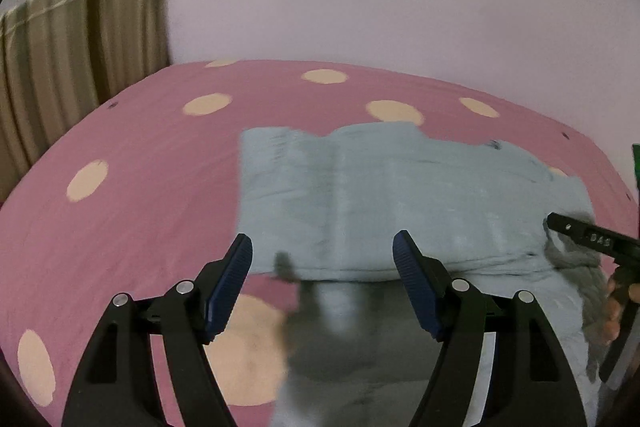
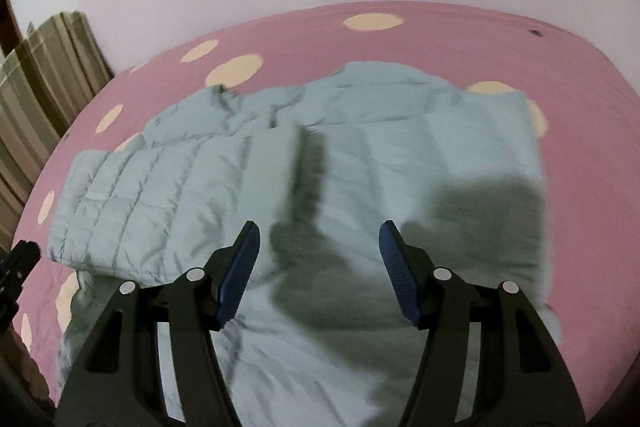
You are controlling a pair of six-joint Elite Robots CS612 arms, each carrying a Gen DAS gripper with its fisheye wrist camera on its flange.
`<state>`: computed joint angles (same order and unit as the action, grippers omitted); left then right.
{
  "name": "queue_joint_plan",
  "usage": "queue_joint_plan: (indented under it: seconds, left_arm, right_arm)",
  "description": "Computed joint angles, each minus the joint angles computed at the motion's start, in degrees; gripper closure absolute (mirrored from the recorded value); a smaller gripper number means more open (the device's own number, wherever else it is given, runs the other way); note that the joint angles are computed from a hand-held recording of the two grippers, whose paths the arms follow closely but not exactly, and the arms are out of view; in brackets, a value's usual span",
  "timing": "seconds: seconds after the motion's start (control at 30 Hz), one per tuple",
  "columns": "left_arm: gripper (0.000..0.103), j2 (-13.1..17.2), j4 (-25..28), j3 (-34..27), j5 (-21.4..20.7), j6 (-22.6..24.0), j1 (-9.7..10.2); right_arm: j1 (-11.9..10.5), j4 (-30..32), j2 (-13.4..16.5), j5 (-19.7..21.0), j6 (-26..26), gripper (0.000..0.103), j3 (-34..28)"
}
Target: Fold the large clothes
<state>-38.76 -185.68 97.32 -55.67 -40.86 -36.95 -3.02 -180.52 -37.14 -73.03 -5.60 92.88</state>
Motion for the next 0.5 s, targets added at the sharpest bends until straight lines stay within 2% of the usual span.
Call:
queue_joint_plan:
  seconds: [0.03, 0.07, 0.1, 0.17, 0.3, 0.4, 0.5]
  left_arm:
    - [0.031, -0.1, -0.2, 0.5, -0.1, -0.6, 0.17]
    - [0.031, -0.2, -0.3, 0.9, -0.2, -1.2, 0.43]
    - [0.031, -0.2, -0.1, 1.0, -0.2, -1.3, 0.56]
    - [0.031, -0.2, 0.1, 1.1, 0.0, -1.1, 0.72]
    - [0.031, 0.0, -1.4, 1.0, 0.3, -0.4, 1.06]
    - [0.031, 0.1, -2.4, 0.5, -0.2, 0.5, 1.35]
    - [0.031, 0.6, -2.4, -1.0, -0.9, 2.0, 1.53]
  right_arm:
    - [0.5, 1.7, 0.6, -0.2, -0.1, 0.041, -1.2]
    - [0.8, 2.7, 1.0, -0.2, 0.0, 0.048, -1.9]
    - [1.1, 4.4, 1.4, 0.1, 0.1, 0.075, -2.6]
    - [1.3, 6.1, 1.7, 1.6, -0.3, 0.095, -3.2]
    - [1.0, 0.0, 0.5, 0.3, 0.5, 0.098, -1.1]
    - [0.0, -4.4, -0.3, -2.0, 1.4, 0.098, 0.5]
    - [-1.2, -6.3, -0.6, -5.1, 1.5, 0.098, 1.3]
